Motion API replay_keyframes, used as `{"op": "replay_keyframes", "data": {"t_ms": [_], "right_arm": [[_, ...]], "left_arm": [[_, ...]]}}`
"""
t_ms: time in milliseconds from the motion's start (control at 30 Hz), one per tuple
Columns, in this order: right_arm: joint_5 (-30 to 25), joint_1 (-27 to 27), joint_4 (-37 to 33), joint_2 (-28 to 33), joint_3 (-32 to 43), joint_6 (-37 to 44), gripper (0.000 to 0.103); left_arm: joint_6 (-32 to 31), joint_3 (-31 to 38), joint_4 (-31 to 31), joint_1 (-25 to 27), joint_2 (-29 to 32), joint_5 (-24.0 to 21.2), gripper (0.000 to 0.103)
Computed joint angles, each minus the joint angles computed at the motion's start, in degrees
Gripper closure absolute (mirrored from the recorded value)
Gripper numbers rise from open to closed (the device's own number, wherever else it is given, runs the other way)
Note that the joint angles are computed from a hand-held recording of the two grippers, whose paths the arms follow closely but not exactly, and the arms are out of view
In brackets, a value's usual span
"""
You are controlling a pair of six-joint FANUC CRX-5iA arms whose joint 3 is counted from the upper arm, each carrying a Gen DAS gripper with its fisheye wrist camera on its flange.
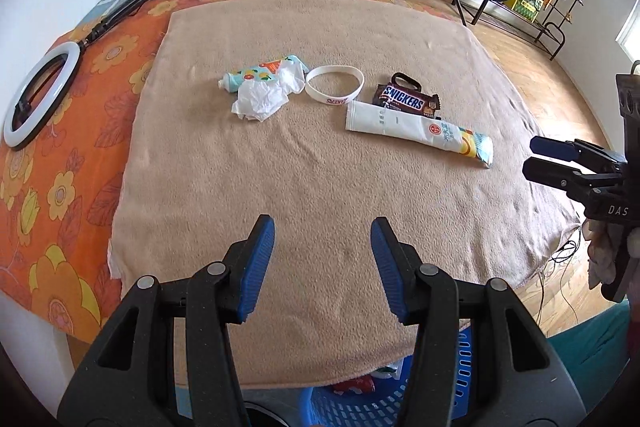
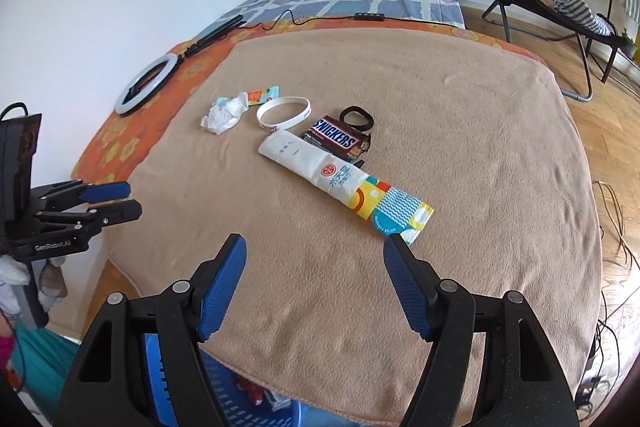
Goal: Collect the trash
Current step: 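Move both tools back over the bed toward the tissues and tube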
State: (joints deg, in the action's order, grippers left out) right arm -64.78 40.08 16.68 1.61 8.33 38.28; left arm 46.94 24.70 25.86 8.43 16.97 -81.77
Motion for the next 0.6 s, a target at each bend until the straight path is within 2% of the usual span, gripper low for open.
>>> {"op": "replay_keyframes", "data": {"t_ms": [267, 600], "right_arm": [[1.21, -5.02, -6.09, 3.99, 3.97, 6.75, 0.032], [-0.38, -7.84, -9.42, 9.69, 9.97, 12.46, 0.032]], "left_arm": [[1.91, 9.37, -0.58, -2.14, 7.08, -0.60, 0.052], [5.87, 23.18, -4.73, -5.20, 16.82, -1.27, 0.052]]}}
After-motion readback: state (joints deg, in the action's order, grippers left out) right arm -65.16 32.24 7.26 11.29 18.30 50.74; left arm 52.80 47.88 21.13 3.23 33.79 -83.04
